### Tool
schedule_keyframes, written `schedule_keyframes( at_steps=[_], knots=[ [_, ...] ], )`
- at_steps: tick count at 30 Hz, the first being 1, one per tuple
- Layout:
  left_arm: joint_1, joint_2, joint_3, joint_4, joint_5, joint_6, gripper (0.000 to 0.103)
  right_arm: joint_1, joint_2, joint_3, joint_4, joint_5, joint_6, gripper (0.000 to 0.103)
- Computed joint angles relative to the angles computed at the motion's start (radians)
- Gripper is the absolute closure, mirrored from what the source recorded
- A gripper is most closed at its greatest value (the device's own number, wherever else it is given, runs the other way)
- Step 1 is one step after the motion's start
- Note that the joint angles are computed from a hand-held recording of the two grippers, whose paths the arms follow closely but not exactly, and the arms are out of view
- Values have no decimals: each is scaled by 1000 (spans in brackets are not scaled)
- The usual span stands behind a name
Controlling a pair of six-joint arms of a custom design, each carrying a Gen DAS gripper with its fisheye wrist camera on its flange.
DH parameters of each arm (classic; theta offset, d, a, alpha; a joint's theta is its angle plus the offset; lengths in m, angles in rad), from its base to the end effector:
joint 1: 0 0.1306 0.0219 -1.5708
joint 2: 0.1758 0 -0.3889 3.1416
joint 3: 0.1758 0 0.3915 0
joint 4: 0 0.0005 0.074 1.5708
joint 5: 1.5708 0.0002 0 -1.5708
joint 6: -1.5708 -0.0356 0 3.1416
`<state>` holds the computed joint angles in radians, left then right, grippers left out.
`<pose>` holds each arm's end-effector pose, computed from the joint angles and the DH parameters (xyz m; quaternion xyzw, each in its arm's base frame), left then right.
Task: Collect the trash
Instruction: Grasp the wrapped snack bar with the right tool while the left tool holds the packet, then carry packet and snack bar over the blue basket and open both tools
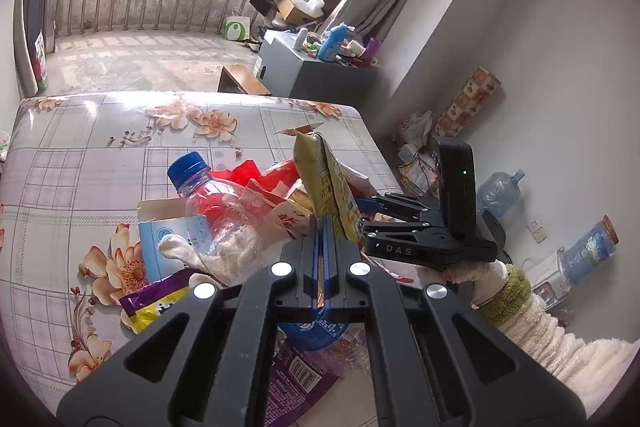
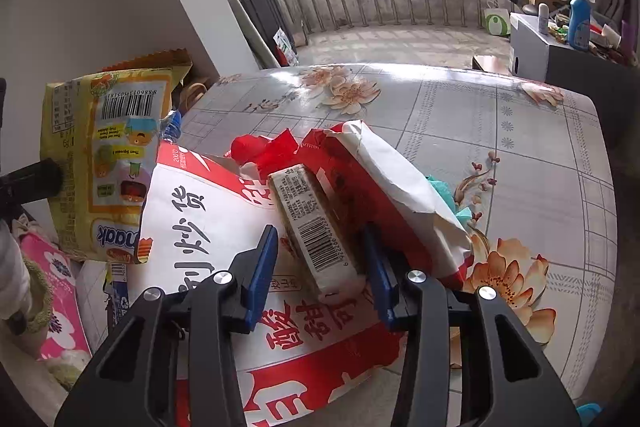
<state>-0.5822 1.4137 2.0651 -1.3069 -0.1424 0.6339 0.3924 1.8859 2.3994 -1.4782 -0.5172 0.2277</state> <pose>0.3591 -0.2310 0.6901 -0.0545 0.8937 -0.1994 0.3982 0.5533 0.2475 0.5795 -0.3542 0.8554 0.2670 0.2675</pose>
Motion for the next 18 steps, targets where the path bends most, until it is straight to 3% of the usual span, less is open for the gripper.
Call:
schedule_keyframes(
  at_steps=[4, 10, 13, 18],
  knots=[
    [-4, -3, 3, 2, -8, 0, 103, 6, -25, -42, 40, 29, -6, 73],
    [-18, 6, 36, 16, -20, -21, 103, -11, -126, -169, 159, 14, -58, 76],
    [-33, 15, 67, 18, -34, -39, 103, -35, -189, -237, 235, -4, -123, 76],
    [-74, 29, 118, 41, -52, -75, 103, -104, -336, -410, 421, -40, -316, 76]
  ],
)
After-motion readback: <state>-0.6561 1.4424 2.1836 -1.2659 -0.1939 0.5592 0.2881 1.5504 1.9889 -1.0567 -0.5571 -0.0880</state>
